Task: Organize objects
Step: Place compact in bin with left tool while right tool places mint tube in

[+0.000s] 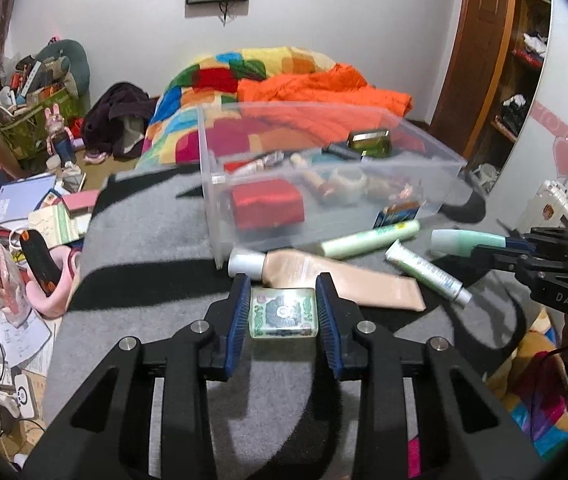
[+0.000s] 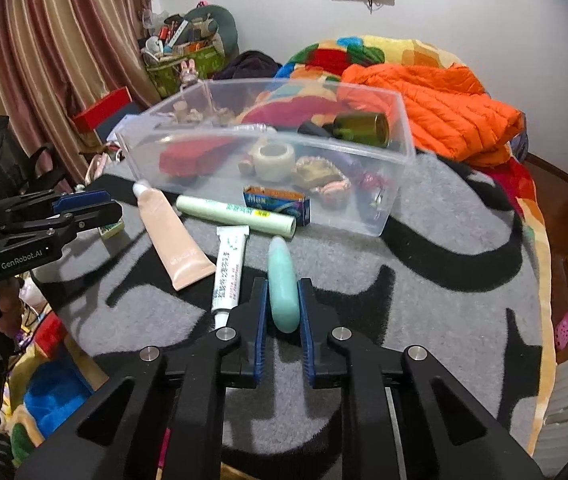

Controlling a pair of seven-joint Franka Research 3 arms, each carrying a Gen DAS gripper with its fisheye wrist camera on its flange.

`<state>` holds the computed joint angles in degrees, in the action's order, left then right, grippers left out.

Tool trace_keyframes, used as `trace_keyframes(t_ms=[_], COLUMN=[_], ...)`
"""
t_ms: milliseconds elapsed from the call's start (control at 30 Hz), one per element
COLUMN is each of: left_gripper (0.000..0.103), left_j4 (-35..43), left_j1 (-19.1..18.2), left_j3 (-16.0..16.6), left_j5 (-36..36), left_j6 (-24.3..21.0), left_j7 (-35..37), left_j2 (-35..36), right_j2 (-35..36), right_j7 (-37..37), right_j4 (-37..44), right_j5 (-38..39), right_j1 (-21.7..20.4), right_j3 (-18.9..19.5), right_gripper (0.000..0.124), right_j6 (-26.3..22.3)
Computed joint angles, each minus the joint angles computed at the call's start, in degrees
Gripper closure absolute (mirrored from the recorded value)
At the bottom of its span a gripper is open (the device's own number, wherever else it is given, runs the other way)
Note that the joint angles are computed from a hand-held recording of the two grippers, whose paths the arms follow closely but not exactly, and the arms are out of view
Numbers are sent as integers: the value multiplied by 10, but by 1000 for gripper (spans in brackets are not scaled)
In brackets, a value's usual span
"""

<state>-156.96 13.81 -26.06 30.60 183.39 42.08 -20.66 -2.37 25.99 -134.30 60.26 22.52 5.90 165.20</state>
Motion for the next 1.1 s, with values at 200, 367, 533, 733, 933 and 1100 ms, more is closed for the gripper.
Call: trace_keyframes(t_ms=[200,367,533,733,933,1100], left_gripper=[70,70,70,70,70,70], left_j4=[4,17,48,100,160,203], left_j1=[23,48,76,109,132,88], left_j3=[-25,-48,-66,-85,-96,-53], left_j5=[-2,-14,-17,9,72,84], left_j6=[15,24,19,1,-26,-48], left_j7=[-7,-2,3,0,-26,-17], left_j2=[-34,-47,-30,24,94,157], right_j2=[-29,-44,-34,21,94,148], right_j7=[-58,-106,-123,-71,41,148], right_j4=[3,13,44,102,167,208], right_j5=[72,128,155,114,3,-118], right_j1=[7,13,14,10,-2,-11], right_j3=[-8,-14,-12,4,18,22], right_gripper=[111,111,111,111,111,111], right_j6=[-9,-16,-12,13,18,14])
